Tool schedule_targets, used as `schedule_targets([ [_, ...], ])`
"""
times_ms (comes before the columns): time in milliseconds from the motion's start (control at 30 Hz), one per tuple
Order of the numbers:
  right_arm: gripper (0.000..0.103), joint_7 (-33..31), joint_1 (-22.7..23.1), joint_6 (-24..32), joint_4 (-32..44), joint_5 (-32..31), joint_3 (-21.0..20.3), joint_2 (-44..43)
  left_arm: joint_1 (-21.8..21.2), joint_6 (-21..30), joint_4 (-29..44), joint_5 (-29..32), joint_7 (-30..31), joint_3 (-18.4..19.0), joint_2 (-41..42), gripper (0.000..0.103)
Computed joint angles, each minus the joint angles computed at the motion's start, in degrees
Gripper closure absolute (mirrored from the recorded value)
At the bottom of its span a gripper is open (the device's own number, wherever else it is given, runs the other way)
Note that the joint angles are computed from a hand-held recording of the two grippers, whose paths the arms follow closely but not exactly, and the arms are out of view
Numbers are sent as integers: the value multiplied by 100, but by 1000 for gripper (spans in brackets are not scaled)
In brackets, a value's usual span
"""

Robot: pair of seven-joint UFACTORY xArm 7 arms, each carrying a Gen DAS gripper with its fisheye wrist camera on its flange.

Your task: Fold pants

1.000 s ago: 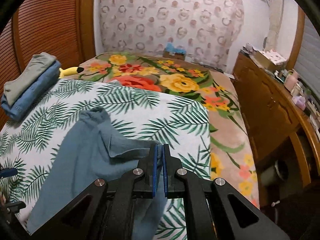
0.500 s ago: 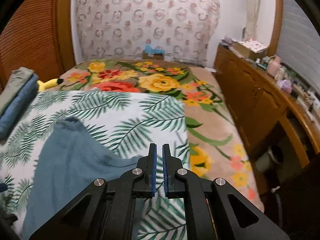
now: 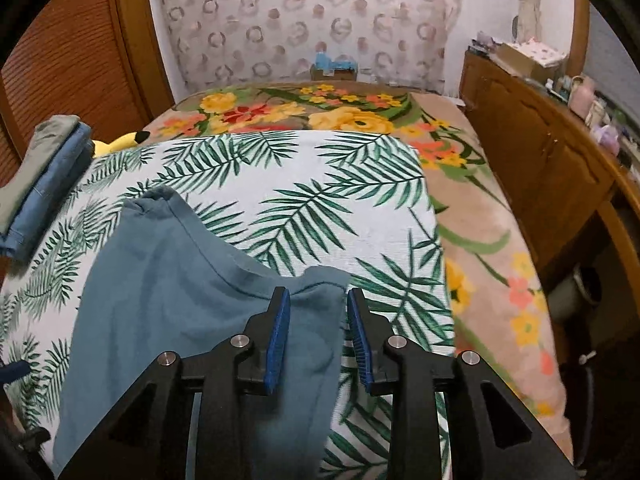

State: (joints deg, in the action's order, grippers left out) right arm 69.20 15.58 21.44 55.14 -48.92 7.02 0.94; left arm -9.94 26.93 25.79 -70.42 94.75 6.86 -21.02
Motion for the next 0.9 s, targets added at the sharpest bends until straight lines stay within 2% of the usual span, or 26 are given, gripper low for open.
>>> schedule_targets([
  [33,79,26,5,-12,-15,-44,2,-20,-9,-38,-1,-3,-17,-26,16,27],
  [67,95,-24,-4,-55,-5,-65,-2,-3,-12,-66,1,9,-32,-42,35,27],
  [133,98,16,30,37,21,-246,22,-7,-23,-143,0,45,-69,-74,72,27],
  [233,99,535,66,497,35,-755,61,-122,-40,-224,-1,125,-142,-97,136,27],
  [333,99,692,23,706,38,-740,80,-124,-57,-224,-10,177,-182,-83,162,27],
  [400,99,617,-27,589,-27,-644,48,-121,-79,-258,-26,165,-146,-79,150,27],
  [467,85,407,-47,662,-73,-426,48,-141,-90,-259,-30,164,-149,-68,145,27],
  [567,78,330,-46,697,-315,-364,126,-450,-99,-250,-33,178,-166,-56,138,27],
  [733,74,214,-53,703,-1091,-99,519,-1391,-51,-64,-85,358,-323,1,1,27],
  [900,74,279,23,479,-2106,307,996,-2540,-4,397,-175,611,-437,157,-326,27],
])
